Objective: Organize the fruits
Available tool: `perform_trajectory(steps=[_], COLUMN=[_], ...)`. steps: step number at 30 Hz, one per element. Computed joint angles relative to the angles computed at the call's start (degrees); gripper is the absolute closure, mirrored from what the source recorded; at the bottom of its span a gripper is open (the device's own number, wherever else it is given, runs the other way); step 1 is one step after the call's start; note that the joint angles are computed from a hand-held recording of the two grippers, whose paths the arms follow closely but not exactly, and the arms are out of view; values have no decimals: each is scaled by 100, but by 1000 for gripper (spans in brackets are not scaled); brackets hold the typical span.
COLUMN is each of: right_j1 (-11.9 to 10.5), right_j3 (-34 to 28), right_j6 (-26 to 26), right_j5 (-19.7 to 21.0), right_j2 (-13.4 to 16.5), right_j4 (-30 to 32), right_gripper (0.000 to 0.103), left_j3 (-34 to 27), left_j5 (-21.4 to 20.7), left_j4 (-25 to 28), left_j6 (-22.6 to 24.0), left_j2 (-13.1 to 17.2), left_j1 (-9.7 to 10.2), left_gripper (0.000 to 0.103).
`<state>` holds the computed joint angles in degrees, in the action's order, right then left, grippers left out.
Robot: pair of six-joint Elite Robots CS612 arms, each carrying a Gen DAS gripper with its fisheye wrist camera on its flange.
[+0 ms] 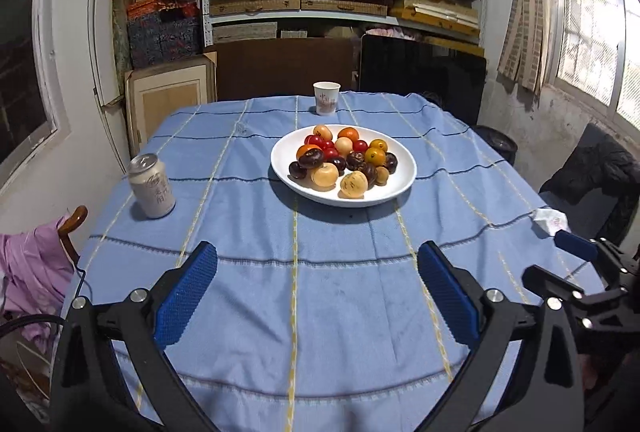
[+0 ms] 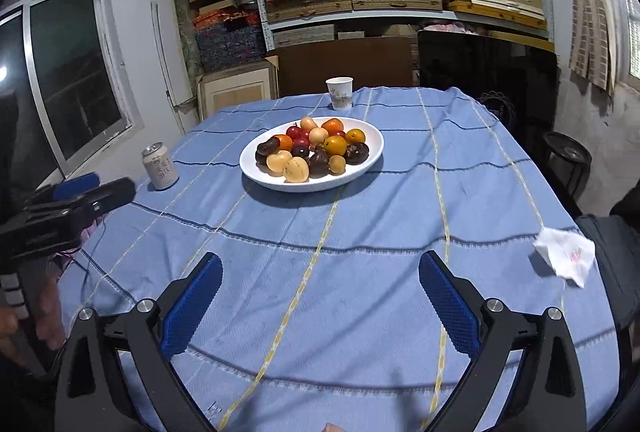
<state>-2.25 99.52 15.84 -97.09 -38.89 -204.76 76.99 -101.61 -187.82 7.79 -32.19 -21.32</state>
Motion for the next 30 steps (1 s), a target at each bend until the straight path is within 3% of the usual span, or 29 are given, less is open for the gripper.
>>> perform_trajectory(steps=[7, 15, 30], right_j1=[114, 188, 140], right_j3=[172, 197, 206], right_j6=[-18, -101, 91], right_j5=[-241, -528, -489], right_j2=[-26, -1, 10], right_j4=[-175, -235, -150], right_gripper=[4, 4, 4], left_j3=[654, 862, 767], left_j5=[396, 364, 403], left_j4=[-526, -792, -403], left_j6=[34, -3, 171], left_j2=[-226, -312, -262], left_j1=[14, 35, -37], left_gripper=[5, 5, 5])
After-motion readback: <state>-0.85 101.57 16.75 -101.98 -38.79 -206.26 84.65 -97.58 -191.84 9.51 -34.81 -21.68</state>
